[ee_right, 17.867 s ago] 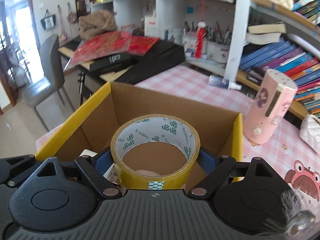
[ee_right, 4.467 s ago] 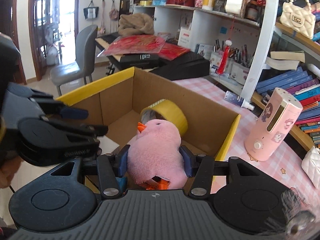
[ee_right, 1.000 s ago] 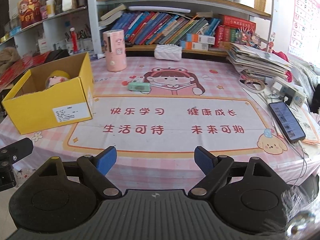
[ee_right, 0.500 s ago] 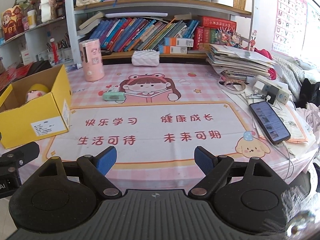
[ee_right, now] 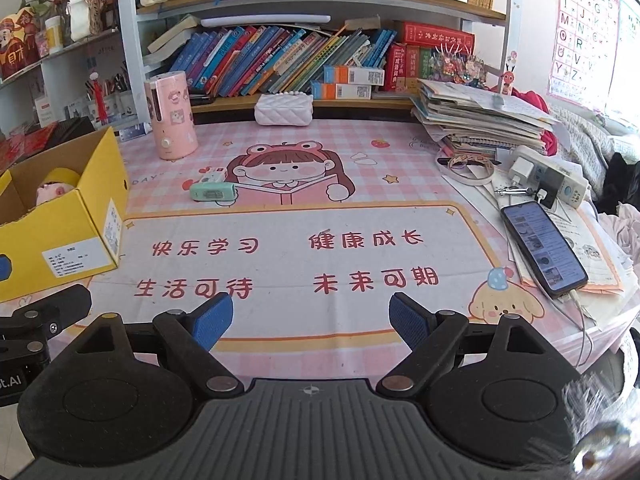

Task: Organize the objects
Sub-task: 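Withdraw both open grippers from the box toward the mint-green object, then grasp the mint-green object with the left gripper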

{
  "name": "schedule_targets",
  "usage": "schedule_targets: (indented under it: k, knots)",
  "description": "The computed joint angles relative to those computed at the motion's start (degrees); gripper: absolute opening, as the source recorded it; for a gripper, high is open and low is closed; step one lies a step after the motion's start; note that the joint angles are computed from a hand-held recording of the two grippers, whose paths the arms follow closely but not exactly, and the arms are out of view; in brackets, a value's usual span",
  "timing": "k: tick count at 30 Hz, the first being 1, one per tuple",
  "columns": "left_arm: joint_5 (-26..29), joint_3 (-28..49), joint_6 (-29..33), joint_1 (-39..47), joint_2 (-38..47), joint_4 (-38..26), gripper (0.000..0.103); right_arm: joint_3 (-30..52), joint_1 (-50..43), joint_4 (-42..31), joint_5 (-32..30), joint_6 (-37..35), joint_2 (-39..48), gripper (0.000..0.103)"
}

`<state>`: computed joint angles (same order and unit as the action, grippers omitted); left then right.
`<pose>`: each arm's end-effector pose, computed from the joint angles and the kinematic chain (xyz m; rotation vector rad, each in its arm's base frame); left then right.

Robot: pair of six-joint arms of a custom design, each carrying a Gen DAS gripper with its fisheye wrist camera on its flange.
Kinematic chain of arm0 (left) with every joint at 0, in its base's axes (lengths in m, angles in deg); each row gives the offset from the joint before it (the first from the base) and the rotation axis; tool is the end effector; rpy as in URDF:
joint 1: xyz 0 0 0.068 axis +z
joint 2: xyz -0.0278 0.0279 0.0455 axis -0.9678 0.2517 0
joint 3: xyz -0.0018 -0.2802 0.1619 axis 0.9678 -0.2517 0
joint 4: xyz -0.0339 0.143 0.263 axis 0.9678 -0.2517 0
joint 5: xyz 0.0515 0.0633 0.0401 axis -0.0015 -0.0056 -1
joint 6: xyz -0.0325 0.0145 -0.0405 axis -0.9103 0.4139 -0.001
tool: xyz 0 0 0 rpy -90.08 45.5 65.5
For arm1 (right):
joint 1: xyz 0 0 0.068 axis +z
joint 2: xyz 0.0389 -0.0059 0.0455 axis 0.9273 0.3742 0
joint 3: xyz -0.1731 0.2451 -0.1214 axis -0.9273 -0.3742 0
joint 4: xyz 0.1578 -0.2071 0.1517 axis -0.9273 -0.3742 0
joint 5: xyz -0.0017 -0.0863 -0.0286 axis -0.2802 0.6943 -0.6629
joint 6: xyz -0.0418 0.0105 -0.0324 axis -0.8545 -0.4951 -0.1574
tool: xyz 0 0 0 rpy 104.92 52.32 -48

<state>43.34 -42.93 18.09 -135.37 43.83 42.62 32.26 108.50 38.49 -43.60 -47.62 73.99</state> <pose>0.1584 -0.2310 0.2318 0.3265 2.1433 -0.0990 0.1463 0.0985 0.2256 0.1724 2.2708 -0.0531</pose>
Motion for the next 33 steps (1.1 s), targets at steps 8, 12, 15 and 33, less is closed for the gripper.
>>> schedule_targets:
  k: [8,12,15,33]
  knots:
    - [2.34,5.44,2.05,3.57,7.79,3.48,0.096,0.4,-14.3,9.48,-10.24,-12.79,3.78,0.085]
    - [2.74,9.32,2.02,4.87,12.32,3.66,0.096,1.7,-21.78,14.88,-16.52,-19.29,7.73,0.085]
    - [2.7,13.18,1.37,5.66,16.22,2.63,0.096,2.9,-26.57,18.26,-21.25,-23.56,11.21,0.085]
    - [3.53,30.3,-1.04,8.9,32.65,-2.88,0.096,12.07,-43.52,29.63,-40.64,-36.98,29.9,0.089]
